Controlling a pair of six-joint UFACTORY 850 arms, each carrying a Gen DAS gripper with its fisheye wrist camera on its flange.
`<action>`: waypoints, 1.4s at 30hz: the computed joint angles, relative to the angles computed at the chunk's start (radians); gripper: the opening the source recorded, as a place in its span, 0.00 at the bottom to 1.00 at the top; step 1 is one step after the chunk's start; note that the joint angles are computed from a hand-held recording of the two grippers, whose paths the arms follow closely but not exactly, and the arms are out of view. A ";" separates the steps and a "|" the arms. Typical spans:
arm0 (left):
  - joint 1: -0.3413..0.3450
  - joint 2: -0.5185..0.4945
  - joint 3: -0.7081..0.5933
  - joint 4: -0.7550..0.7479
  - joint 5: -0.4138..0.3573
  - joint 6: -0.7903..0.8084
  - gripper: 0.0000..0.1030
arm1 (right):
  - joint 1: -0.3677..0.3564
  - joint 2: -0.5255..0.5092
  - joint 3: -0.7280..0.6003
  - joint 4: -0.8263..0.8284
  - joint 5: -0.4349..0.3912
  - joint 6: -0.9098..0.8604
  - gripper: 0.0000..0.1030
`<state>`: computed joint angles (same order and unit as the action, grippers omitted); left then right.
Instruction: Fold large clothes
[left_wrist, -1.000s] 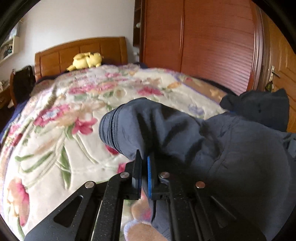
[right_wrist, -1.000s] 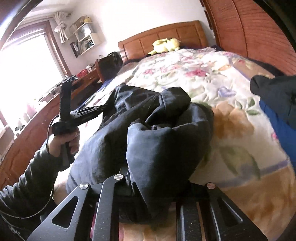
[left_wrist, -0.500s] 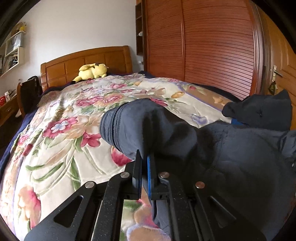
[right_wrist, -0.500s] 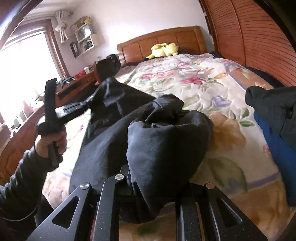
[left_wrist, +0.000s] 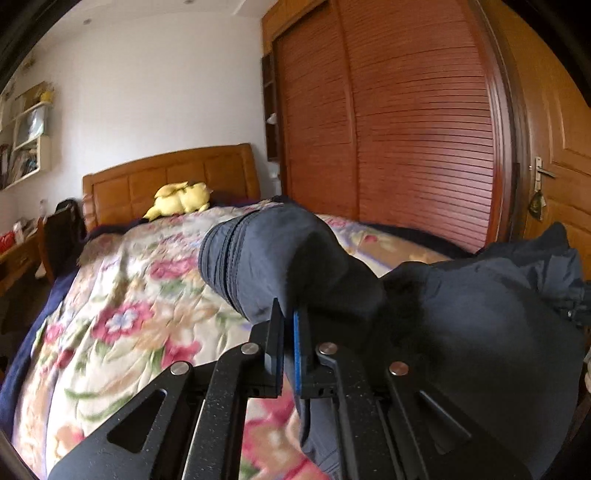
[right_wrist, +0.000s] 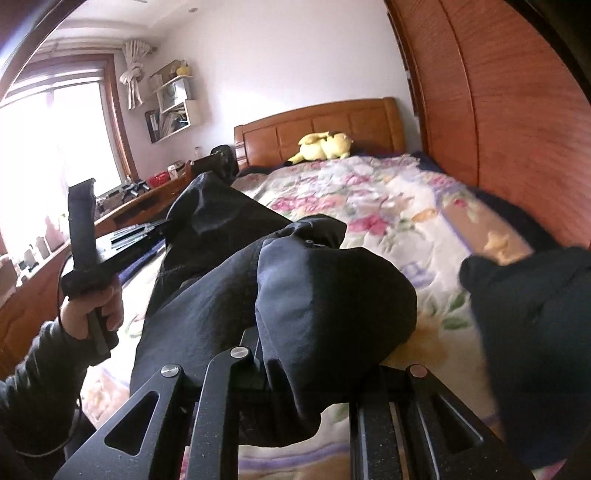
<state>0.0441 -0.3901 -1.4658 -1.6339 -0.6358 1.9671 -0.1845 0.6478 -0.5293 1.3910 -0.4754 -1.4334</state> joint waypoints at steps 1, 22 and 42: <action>-0.013 0.005 -0.011 -0.010 0.002 -0.002 0.04 | -0.020 0.002 -0.013 -0.015 -0.006 0.004 0.15; -0.507 -0.156 -0.271 0.207 0.188 -0.253 0.04 | -0.816 -0.046 -0.157 -0.123 -0.161 -0.208 0.15; -0.382 0.018 0.033 0.173 0.016 -0.143 0.35 | -0.816 0.086 0.057 -0.015 0.049 -0.219 0.64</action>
